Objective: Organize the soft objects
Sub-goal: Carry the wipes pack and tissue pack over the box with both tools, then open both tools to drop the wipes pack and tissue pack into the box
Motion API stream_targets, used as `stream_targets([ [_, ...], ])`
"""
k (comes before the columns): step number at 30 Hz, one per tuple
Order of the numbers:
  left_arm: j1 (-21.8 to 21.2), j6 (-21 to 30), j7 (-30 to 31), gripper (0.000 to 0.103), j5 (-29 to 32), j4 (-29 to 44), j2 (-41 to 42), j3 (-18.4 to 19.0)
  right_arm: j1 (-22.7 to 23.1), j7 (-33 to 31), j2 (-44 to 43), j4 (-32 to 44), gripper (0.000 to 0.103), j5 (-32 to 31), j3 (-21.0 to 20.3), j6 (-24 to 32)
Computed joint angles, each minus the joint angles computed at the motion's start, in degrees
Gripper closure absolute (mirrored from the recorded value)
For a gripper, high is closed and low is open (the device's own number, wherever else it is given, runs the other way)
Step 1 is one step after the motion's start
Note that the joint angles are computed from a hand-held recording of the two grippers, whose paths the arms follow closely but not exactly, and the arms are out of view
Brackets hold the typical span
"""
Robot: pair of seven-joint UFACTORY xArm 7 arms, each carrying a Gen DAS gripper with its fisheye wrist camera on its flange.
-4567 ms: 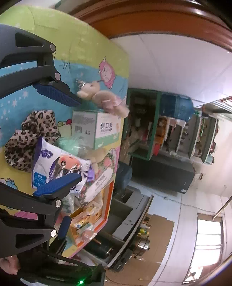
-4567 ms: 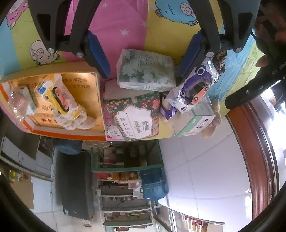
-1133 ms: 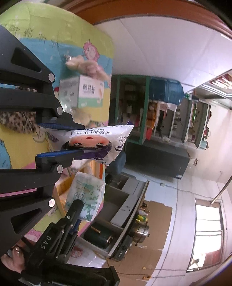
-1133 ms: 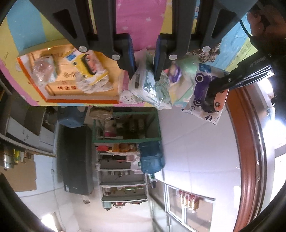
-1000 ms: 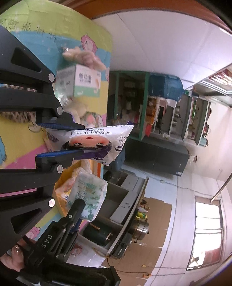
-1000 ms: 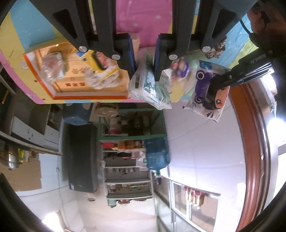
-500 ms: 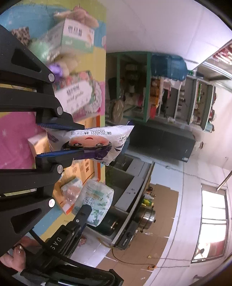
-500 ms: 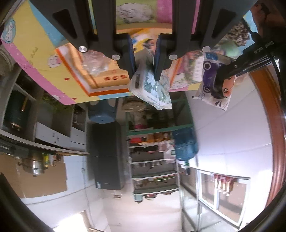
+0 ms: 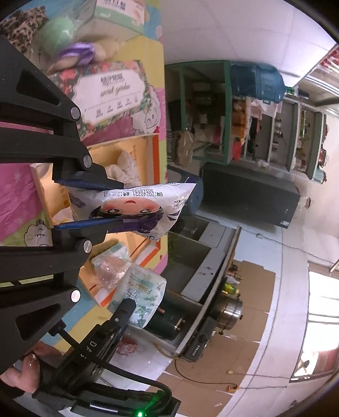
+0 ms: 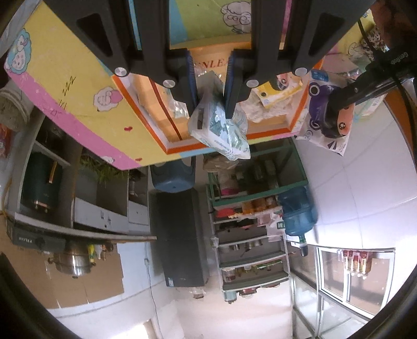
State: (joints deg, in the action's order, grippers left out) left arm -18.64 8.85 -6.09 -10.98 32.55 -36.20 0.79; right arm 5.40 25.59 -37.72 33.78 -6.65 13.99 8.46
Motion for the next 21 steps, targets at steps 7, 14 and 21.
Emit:
stream_targets([
  [7, 1.21, -1.2, -2.23, 0.083, 0.5, 0.89, 4.57, -1.27, 2.5, -1.15, 4.0, 0.04, 0.083, 1.52, -1.97, -1.94],
  [14, 0.88, -2.06, -2.76, 0.083, 0.3, 1.35, 7.71, -0.93, 3.67, -2.3, 7.7, 1.12, 0.083, 2.11, -2.61, -3.1],
  [21, 0.53, -2.37, -2.67, 0.083, -0.33, 1.64, 9.62, -0.52, 3.92, -3.68, 10.12, 2.98, 0.083, 1.94, -2.12, -2.79],
])
